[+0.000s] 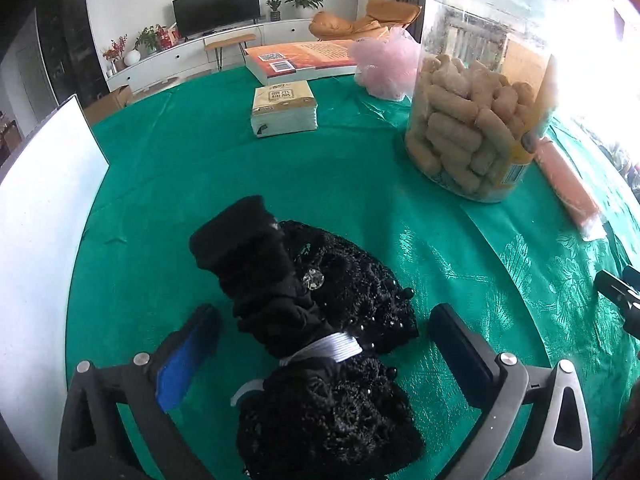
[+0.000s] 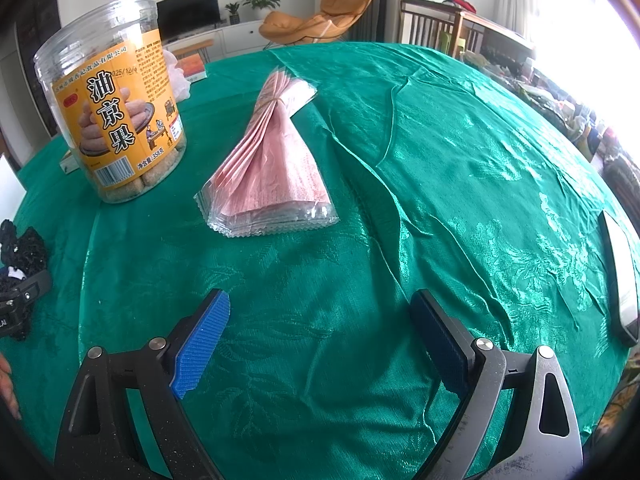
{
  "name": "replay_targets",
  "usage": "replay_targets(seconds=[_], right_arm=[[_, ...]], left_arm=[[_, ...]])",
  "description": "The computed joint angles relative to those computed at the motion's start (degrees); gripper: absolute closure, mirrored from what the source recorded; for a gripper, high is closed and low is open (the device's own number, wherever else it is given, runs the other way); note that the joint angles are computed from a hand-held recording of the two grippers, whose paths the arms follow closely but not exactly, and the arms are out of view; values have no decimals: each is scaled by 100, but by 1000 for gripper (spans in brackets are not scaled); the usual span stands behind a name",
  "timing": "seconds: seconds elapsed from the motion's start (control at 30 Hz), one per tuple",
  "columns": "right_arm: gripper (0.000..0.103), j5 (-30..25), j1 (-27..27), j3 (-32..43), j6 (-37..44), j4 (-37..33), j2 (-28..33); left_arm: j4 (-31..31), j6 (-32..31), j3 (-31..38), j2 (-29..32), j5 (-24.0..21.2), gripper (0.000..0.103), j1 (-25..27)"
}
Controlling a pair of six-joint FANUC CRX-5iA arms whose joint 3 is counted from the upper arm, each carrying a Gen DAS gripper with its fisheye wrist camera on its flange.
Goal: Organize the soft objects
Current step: 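Carry the black item toward the box with the left gripper while the right gripper grasps the pink bundle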
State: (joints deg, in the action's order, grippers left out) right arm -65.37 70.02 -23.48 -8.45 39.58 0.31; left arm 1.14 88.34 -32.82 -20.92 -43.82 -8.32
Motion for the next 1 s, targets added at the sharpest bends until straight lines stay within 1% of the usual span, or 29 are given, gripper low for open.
replay_targets(seconds=[0.07, 0.1, 0.17, 0.23, 0.27, 0.3, 0.33, 0.37, 0.4, 0.43, 0.47, 0.5, 0.53, 0.57, 0.63, 0.7, 0.73, 0.8, 0.87, 0.93, 1.0], right_arm=[[9, 13, 1, -8, -14, 4, -8], [9, 49, 4, -44, -45, 21, -41], [10, 434, -128, -156, 116, -165, -311], [10, 1012, -482, -185, 208, -509, -660], [11, 1117, -676, -74, 323, -530, -693], [11, 953, -839, 194, 581, -463, -554], [11, 764, -990, 506, 927, -474, -351], [11, 659, -1196, 884, 1406, -632, -96], [11, 674, -1454, 1305, 2001, -1036, 178], [11, 674, -1669, 1673, 2571, -1545, 406], [14, 559, -1924, 2157, 3281, -2266, 720], [18, 450, -2065, 2476, 3757, -2701, 978], [33, 220, -2117, 2717, 4053, -2837, 1177], [78, 204, -2125, 2812, 4228, -2827, 1286], [82, 138, -2118, 2901, 3959, -2584, 1352], [82, 260, -2130, 2939, 3743, -2322, 1280], [82, 238, -2105, 2999, 3685, -2109, 1268], [82, 85, -1994, 3237, 3562, -1398, 1290], [82, -99, -1886, 3635, 3731, -982, 1372], [82, -182, -1760, 4240, 4147, -1034, 1506], [82, -210, -1575, 4783, 4465, -1355, 1605]], left_arm=[[17, -51, 56, 52, -78, 0, 3], [85, -171, 140, 103, -264, 0, 27], [224, -536, 567, 465, -964, 0, 94], [209, -572, 749, 585, -1256, 0, 123], [123, -490, 772, 562, -1287, 0, 110], [62, -437, 796, 571, -1281, 0, 85], [14, -418, 791, 546, -1276, 3, 67], [-6, -439, 762, 513, -1244, 5, 54], [222, -659, 614, 411, -1118, 16, 152], [318, -731, 522, 309, -1038, 33, 192], [353, -784, 483, 231, -996, 48, 222], [480, -901, 456, 197, -994, 64, 305], [813, -1129, 378, 163, -1000, 66, 490], [1121, -1296, 303, 108, -1010, 67, 663], [1587, -1483, 243, -5, -933, 67, 897], [2172, -1742, 221, -134, -934, 67, 1138], [2379, -1824, 237, -175, -931, 67, 1211], [2697, -1974, 377, -208, -935, 67, 1358], [3032, -2244, 448, -337, -1042, 67, 1640], [3235, -2530, 532, -517, -1274, 67, 2000], [3284, -2845, 567, -824, -1643, 67, 2522]])
